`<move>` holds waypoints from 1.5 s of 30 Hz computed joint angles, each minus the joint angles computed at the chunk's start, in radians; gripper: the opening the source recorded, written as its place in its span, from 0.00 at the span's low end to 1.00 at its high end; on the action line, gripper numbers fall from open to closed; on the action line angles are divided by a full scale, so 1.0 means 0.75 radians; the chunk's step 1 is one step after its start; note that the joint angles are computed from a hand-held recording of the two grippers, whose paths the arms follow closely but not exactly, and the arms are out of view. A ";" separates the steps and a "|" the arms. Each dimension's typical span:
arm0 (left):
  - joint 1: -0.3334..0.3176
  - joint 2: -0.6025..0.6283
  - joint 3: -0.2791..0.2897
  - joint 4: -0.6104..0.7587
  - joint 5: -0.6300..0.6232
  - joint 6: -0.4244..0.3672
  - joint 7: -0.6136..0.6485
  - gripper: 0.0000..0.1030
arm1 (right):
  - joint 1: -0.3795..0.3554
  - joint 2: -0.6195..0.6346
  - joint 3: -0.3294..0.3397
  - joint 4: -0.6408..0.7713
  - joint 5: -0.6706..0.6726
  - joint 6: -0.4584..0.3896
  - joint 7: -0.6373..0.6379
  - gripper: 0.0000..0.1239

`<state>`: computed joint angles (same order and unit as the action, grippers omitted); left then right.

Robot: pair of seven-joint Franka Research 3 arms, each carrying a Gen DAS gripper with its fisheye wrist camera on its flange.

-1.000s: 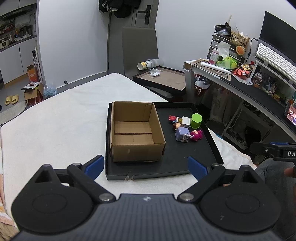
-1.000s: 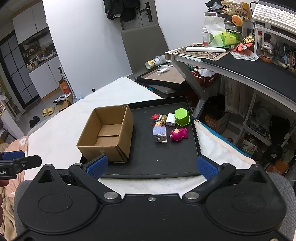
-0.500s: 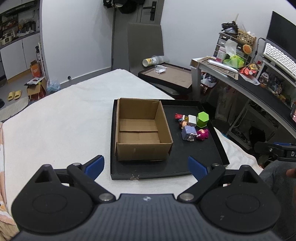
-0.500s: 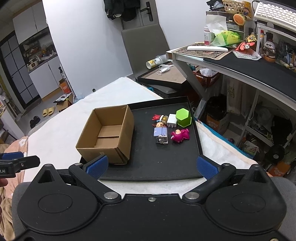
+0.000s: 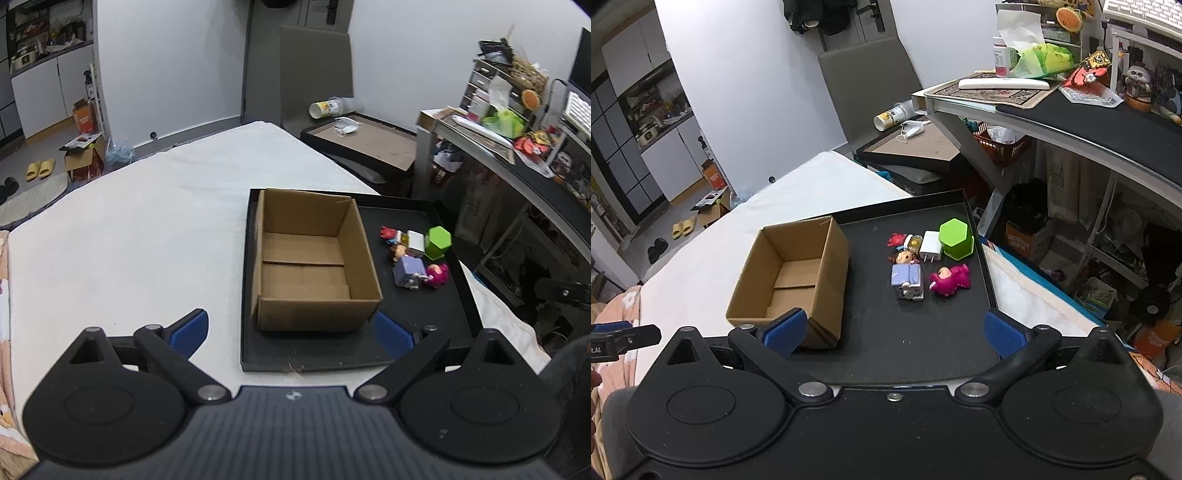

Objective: Organize rigid objects
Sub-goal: 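Move the right tool over the toys toward the magenta dinosaur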

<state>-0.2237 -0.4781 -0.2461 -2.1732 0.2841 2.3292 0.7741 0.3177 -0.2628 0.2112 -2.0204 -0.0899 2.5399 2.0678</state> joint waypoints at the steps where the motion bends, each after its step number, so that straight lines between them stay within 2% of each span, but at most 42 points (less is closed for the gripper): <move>1: 0.002 0.013 0.004 0.008 -0.002 0.000 0.002 0.93 | -0.003 0.015 -0.003 0.014 0.000 -0.004 -0.002 0.82; 12: 0.034 0.179 0.040 0.101 -0.033 0.013 0.036 0.91 | 0.007 0.201 -0.071 0.178 0.028 -0.077 -0.036 0.75; 15: 0.042 0.212 0.042 0.117 -0.031 0.019 0.042 0.90 | 0.014 0.249 -0.092 0.217 0.057 -0.095 -0.045 0.70; 20: 0.054 0.272 0.049 0.157 -0.034 0.008 0.048 0.85 | 0.025 0.325 -0.118 0.282 0.086 -0.131 -0.052 0.65; 23: 0.058 0.303 0.065 0.173 -0.068 0.017 0.055 0.78 | 0.027 0.370 -0.136 0.318 0.152 -0.144 -0.076 0.57; 28: 0.066 0.366 0.084 0.203 -0.127 0.025 0.094 0.62 | 0.029 0.443 -0.157 0.365 0.214 -0.149 -0.069 0.49; 29: 0.069 0.377 0.088 0.207 -0.140 0.026 0.095 0.61 | 0.027 0.461 -0.161 0.380 0.239 -0.163 -0.066 0.48; 32: 0.081 0.399 0.087 0.211 -0.137 0.026 0.093 0.58 | 0.024 0.509 -0.168 0.420 0.300 -0.186 -0.073 0.47; 34: 0.082 0.415 0.096 0.216 -0.175 0.020 0.115 0.47 | 0.028 0.539 -0.174 0.444 0.302 -0.193 -0.060 0.47; 37: 0.086 0.439 0.106 0.222 -0.230 0.022 0.149 0.37 | 0.026 0.588 -0.183 0.478 0.329 -0.196 -0.053 0.47; 45: 0.101 0.516 0.101 0.289 -0.239 -0.044 0.181 0.36 | 0.022 0.706 -0.201 0.566 0.368 -0.209 -0.029 0.47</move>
